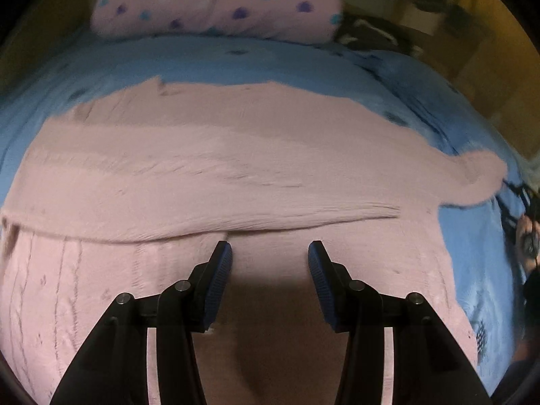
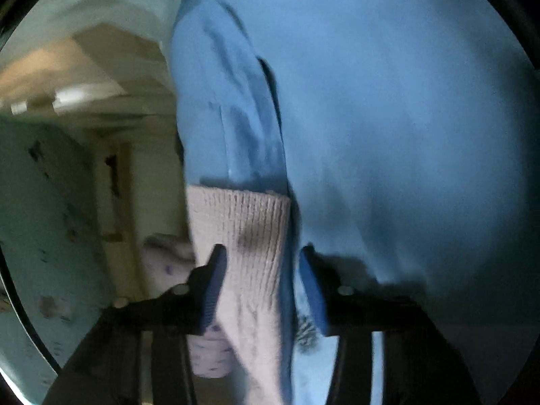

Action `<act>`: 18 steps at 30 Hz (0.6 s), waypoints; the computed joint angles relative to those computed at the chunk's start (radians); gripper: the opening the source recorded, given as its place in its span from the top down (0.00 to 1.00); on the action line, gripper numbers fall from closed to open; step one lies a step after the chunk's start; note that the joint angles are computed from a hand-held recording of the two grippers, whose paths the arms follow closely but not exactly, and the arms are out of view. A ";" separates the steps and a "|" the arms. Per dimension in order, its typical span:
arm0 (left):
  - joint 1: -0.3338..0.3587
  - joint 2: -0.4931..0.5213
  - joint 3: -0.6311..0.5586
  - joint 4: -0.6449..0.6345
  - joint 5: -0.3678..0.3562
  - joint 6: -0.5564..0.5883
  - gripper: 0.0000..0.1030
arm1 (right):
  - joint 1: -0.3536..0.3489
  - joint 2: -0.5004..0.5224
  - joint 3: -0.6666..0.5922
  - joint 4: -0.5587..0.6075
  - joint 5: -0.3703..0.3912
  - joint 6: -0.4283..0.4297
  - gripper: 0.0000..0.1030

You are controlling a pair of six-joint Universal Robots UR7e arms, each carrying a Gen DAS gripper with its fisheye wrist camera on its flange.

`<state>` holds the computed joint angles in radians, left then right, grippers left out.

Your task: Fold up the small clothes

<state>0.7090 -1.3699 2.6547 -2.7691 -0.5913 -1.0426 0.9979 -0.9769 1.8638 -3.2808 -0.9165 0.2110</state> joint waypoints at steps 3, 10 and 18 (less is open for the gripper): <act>0.018 -0.034 0.024 -0.068 -0.022 0.021 0.73 | 0.046 0.002 0.022 -0.091 -0.112 -0.045 0.84; 0.041 0.023 -0.008 -0.115 -0.044 0.084 0.73 | 0.185 -0.072 0.109 -0.265 -0.405 -0.353 0.94; 0.063 0.029 0.024 -0.266 -0.052 0.055 0.76 | 0.430 -0.099 0.215 -0.200 -0.512 -0.871 0.94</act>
<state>0.7720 -1.3408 2.6792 -3.0352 -0.6435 -0.9879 1.4279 -1.0760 2.0790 -3.4811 -1.4290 -0.6595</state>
